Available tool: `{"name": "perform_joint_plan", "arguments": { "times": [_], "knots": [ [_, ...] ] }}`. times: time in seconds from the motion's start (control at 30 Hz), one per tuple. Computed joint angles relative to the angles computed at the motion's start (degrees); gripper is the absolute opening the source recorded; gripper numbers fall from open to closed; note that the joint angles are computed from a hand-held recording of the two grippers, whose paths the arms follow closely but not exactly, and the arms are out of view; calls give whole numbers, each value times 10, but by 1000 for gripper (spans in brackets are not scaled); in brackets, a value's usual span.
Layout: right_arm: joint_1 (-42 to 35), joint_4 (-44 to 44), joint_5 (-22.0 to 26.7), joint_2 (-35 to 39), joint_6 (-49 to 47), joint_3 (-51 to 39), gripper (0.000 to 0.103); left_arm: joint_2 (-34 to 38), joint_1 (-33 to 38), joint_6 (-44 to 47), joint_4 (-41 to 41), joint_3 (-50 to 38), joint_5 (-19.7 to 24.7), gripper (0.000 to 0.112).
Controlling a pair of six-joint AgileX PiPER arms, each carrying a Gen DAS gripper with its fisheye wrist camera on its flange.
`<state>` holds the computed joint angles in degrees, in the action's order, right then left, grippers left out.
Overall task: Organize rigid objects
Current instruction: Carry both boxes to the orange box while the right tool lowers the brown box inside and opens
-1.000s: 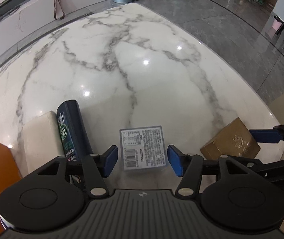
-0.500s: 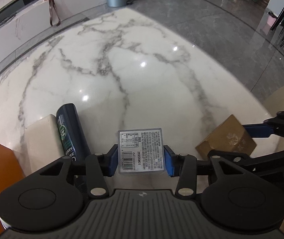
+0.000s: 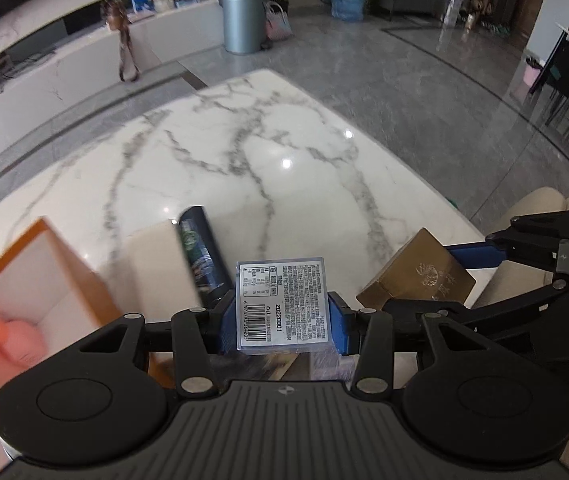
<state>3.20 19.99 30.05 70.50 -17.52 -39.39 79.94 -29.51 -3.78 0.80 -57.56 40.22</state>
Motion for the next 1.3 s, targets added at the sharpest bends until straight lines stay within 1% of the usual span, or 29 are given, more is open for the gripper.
{"name": "perform_joint_plan", "arguments": {
  "times": [0.13, 0.27, 0.37, 0.5, 0.63, 0.77, 0.83, 0.93, 1.03, 1.1, 1.17, 1.3],
  "knots": [
    [54, -21, 31, -53, 37, -9, 62, -75, 37, 32, -12, 30, 33, 52],
    [141, -83, 51, -81, 121, -31, 62, -135, 100, 85, -20, 65, 55, 52],
    [216, -132, 57, -80, 178, -52, 62, -173, 177, 160, -50, 89, 71, 52],
    [303, -170, 58, -49, 218, -89, 62, -210, 315, 294, -118, 107, 97, 52],
    [366, -188, 55, 21, 231, -150, 62, -214, 474, 436, -200, 102, 123, 52],
    [392, -159, 58, 116, 181, -228, 62, -187, 615, 555, -278, 78, 152, 52],
    [401, -147, 66, 169, 155, -272, 62, -165, 663, 596, -304, 64, 167, 52],
    [418, -146, 81, 245, 131, -339, 62, -131, 697, 615, -310, 48, 164, 52],
    [427, -168, 100, 319, 151, -405, 62, -87, 714, 608, -307, 34, 155, 52],
    [425, -164, 112, 367, 167, -450, 62, -57, 724, 602, -312, 28, 148, 52],
    [420, -153, 127, 416, 193, -501, 62, -32, 730, 597, -321, 21, 141, 52],
    [418, -173, 148, 501, 297, -591, 62, 4, 737, 598, -331, 5, 142, 52]
  ]
}}
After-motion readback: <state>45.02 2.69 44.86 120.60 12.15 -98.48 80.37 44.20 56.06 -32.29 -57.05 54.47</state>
